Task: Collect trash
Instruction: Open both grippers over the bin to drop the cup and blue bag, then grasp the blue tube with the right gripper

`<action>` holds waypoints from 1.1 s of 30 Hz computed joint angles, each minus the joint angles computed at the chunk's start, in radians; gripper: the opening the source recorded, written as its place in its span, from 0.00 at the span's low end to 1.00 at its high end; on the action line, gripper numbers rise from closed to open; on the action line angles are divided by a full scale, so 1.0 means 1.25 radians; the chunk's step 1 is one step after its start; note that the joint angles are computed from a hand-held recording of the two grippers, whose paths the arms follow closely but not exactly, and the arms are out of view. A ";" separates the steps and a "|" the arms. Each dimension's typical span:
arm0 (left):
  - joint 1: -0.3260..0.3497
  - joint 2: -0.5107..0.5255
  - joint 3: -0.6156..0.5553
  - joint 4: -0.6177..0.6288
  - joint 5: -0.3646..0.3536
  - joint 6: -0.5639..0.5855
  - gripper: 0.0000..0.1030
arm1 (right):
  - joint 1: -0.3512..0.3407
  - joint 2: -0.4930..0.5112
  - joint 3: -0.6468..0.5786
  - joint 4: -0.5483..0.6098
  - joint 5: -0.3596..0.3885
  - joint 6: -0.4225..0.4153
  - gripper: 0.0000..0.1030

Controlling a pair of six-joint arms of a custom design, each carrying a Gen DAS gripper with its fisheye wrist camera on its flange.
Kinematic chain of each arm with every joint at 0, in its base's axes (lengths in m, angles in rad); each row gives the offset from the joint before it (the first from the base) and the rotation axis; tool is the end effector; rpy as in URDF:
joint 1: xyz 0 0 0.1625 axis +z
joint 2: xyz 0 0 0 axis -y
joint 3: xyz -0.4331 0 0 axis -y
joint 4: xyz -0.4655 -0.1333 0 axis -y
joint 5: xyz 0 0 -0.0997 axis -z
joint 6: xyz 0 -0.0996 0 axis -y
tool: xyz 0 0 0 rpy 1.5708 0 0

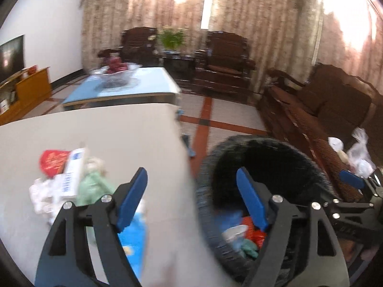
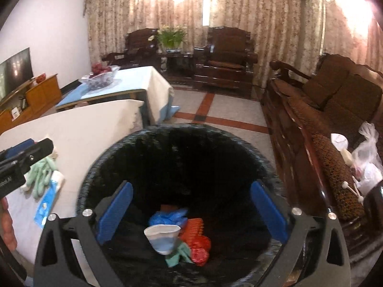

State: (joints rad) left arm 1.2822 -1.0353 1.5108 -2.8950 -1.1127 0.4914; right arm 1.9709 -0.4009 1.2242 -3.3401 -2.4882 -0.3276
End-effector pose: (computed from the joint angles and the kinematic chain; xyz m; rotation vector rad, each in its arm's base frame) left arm -0.0485 -0.7865 0.3376 0.6845 2.3360 -1.0310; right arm 0.3704 -0.7365 0.0356 0.2441 -2.0890 1.0793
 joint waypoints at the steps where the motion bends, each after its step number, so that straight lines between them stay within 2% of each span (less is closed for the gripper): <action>1: 0.005 -0.007 0.001 -0.013 0.014 0.004 0.74 | 0.003 0.006 -0.009 0.010 0.008 0.000 0.94; 15: 0.051 -0.097 0.026 -0.120 0.113 0.039 0.79 | 0.051 0.144 -0.200 0.142 0.146 0.018 0.94; 25: 0.092 -0.115 0.010 -0.162 0.162 0.049 0.80 | 0.067 0.234 -0.316 0.214 0.207 0.008 0.94; 33: 0.109 -0.115 0.005 -0.175 0.181 0.048 0.80 | 0.061 0.299 -0.409 0.316 0.239 0.017 0.79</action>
State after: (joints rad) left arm 1.4189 -1.1795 1.5166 -3.1135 -0.8859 0.5512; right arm 2.0474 -0.0276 0.7131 -2.9446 -2.1890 -0.3060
